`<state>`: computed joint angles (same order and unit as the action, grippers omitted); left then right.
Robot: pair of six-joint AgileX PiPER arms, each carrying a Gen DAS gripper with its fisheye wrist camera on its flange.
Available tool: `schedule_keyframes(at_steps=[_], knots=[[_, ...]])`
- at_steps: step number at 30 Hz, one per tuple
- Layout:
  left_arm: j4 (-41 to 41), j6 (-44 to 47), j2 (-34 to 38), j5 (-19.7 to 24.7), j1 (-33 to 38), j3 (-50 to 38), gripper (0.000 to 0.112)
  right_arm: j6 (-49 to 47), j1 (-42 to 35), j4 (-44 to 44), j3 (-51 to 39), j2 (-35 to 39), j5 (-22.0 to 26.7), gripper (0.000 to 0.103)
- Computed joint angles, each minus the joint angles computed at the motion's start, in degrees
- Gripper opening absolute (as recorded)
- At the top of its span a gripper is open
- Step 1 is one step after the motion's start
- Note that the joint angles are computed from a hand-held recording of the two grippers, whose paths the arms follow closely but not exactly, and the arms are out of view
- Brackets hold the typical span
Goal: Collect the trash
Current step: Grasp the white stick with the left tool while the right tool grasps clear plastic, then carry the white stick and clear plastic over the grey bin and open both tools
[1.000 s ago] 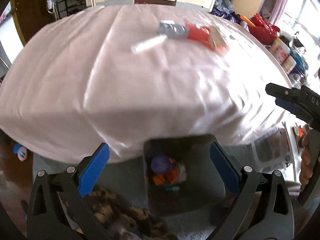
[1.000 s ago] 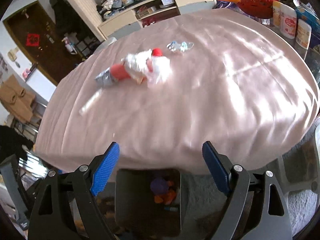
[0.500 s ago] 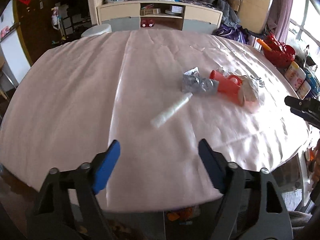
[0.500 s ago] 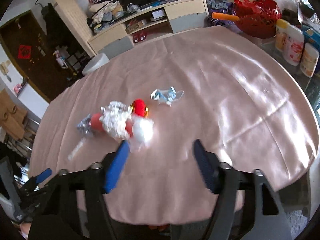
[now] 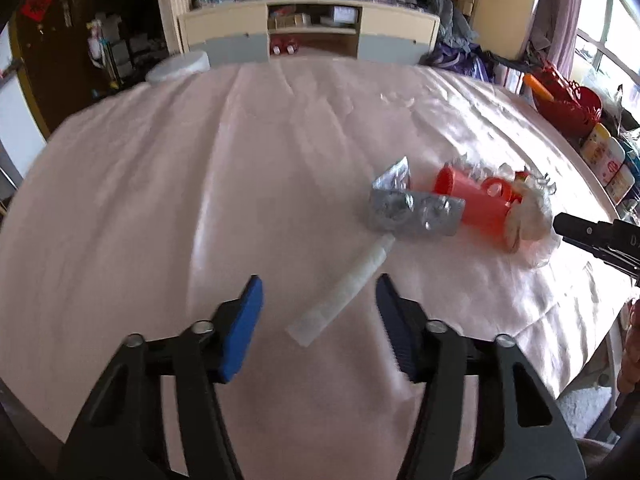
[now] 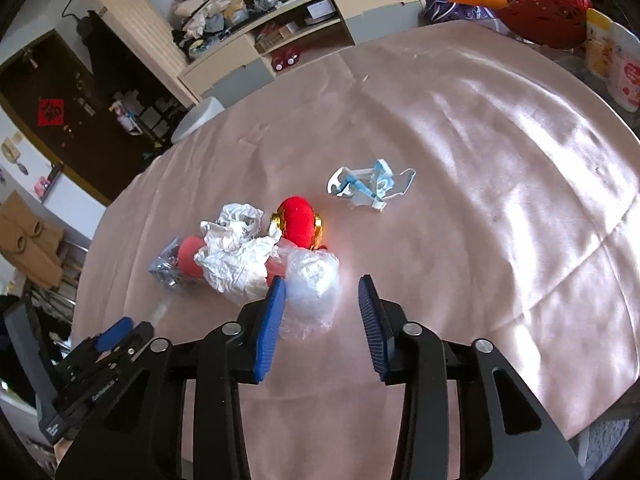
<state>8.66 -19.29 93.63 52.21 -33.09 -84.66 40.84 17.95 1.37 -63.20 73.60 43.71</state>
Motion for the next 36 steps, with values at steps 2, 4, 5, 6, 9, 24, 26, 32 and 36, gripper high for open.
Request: schedule_keyframes(at_steps=[2,4,5,6,9,24,26,32,36], knots=[[1.3,-0.5,0.3,-0.8,-0.6,0.4,0.042,0.0,0.4,-0.3,-0.4,0.3,0.3,0.029],[1.4,-0.1,0.7,-0.5,-1.0,0.0,0.031,-0.6,0.2,-0.3,-0.8,0.4,0.9,0.022],[1.3,0.0,0.7,-0.6,-1.2,0.0,0.029,0.1,0.6,-1.4,-1.0,0.2,1.3,0.019],[1.5,-0.2,0.5,-0.6,-1.5,0.3,0.026,2.1,1.7,-4.0,-1.4,-0.2,2.1,0.016],[2.3,0.3,-0.2,-0.2,-3.0,1.1,0.018,6.3,4.2,-9.9,-2.5,-1.2,3.6,0.013],[1.4,-4.2,-8.2,4.0,-9.8,7.7,0.012,17.3,14.6,-23.0,-1.8,-10.5,12.1,0.011],[2.1,-5.9,-10.2,4.5,-11.6,8.8,0.012,19.0,17.7,-22.6,-1.1,-12.1,13.0,0.011],[8.7,-18.9,-19.2,6.6,-23.3,13.3,0.012,27.0,31.1,-27.5,-0.5,-15.0,15.4,0.011],[12.3,-27.4,-24.8,8.1,-30.6,18.4,0.012,34.0,39.9,-30.4,3.0,-17.5,15.9,0.011]])
